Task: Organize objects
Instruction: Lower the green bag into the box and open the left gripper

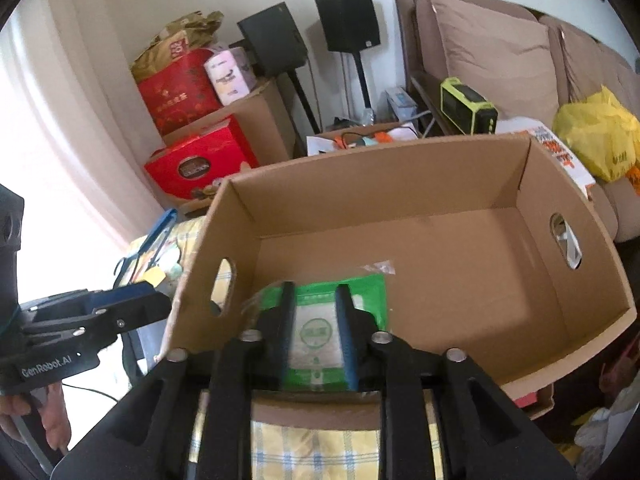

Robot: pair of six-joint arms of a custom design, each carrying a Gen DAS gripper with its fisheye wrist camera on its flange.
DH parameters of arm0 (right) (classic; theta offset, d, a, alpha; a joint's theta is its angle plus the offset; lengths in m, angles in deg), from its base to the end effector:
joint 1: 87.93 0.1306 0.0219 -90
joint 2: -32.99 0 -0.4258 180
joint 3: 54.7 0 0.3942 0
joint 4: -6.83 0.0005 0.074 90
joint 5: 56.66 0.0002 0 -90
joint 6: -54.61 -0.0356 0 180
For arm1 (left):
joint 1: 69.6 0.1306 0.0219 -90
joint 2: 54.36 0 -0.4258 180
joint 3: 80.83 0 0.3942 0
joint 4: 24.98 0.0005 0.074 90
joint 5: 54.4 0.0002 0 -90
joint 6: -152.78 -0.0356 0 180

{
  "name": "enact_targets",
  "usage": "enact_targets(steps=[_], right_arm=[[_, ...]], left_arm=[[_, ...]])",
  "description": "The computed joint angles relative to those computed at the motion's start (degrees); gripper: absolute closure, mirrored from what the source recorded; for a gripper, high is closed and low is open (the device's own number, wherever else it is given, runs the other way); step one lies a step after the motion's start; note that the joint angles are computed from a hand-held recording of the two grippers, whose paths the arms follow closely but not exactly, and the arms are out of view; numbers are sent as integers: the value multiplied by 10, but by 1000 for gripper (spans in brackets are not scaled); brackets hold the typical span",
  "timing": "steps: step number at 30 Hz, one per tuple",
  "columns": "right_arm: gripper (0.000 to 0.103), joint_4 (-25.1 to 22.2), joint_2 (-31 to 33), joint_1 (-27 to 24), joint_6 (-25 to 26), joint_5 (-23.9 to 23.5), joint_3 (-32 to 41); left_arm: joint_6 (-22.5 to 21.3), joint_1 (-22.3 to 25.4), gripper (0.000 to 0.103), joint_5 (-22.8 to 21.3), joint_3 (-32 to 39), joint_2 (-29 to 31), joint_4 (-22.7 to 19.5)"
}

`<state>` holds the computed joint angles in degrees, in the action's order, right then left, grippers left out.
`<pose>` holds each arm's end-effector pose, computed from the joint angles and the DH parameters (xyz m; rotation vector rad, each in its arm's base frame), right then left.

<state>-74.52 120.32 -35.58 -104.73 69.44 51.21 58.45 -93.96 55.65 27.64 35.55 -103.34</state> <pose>0.2751 0.3214 0.5901 0.5348 2.3150 0.1250 0.4036 -0.1967 0.5889 0.7716 2.5119 -0.5801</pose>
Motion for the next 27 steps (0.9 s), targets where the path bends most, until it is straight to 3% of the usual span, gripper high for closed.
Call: enact_targets(steps=[2, 4, 7, 20, 27], right_arm=[[56, -20, 14, 6, 1, 8, 20], [45, -47, 32, 13, 2, 19, 44], [41, -78, 55, 20, 6, 29, 72], [21, -93, 88, 37, 5, 30, 124], [20, -115, 128, 49, 29, 34, 179]], left_arm=[[2, 8, 53, -9, -4, -7, 8], [1, 16, 41, -17, -10, -14, 20], [-2, 25, 36, -36, -20, -24, 31], [-23, 70, 5, -49, -43, -50, 37], [-52, 85, 4, -53, -50, -65, 29]])
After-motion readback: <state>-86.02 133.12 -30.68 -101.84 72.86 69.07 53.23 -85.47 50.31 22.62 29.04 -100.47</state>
